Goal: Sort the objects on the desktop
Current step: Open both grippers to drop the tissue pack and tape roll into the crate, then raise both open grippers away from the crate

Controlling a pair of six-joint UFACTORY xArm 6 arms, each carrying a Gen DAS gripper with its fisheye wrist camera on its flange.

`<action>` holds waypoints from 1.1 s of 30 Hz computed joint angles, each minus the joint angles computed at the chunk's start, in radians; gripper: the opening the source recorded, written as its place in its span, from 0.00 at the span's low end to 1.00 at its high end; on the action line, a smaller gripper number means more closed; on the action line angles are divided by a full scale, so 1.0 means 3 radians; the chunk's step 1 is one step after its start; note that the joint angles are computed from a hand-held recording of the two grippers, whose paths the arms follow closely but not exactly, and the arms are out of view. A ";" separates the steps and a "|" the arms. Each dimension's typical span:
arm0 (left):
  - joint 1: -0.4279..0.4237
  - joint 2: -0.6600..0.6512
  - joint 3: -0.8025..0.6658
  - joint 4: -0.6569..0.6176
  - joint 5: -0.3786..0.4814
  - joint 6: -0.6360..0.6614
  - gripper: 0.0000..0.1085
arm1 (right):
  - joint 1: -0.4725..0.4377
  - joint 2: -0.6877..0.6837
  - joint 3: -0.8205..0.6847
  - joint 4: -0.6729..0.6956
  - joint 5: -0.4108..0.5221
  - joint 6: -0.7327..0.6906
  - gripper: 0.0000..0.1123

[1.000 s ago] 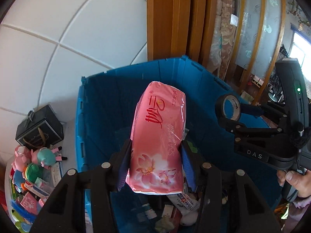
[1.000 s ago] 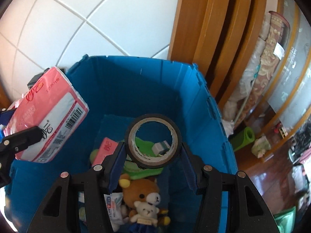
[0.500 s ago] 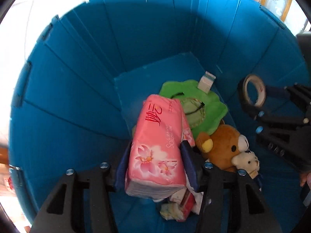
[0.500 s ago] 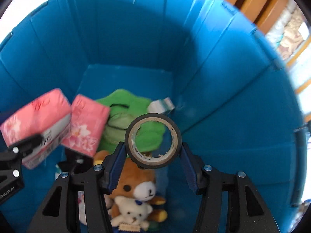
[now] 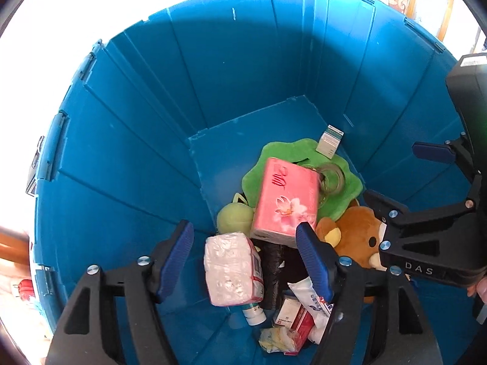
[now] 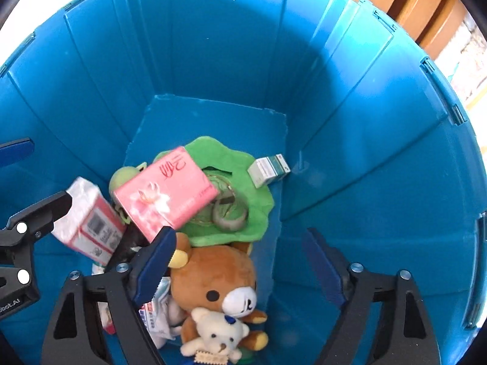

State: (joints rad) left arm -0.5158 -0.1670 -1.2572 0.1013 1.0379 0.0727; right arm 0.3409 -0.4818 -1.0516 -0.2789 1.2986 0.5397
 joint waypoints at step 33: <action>0.0799 -0.1745 0.0817 -0.1345 -0.0723 0.1096 0.64 | 0.2144 -0.0117 -0.0853 -0.1685 0.1079 0.1511 0.92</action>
State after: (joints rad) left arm -0.2760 -0.6906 -1.0120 -0.3020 0.8210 0.4016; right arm 0.9841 -0.5169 -1.3075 -0.7845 1.6224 0.9929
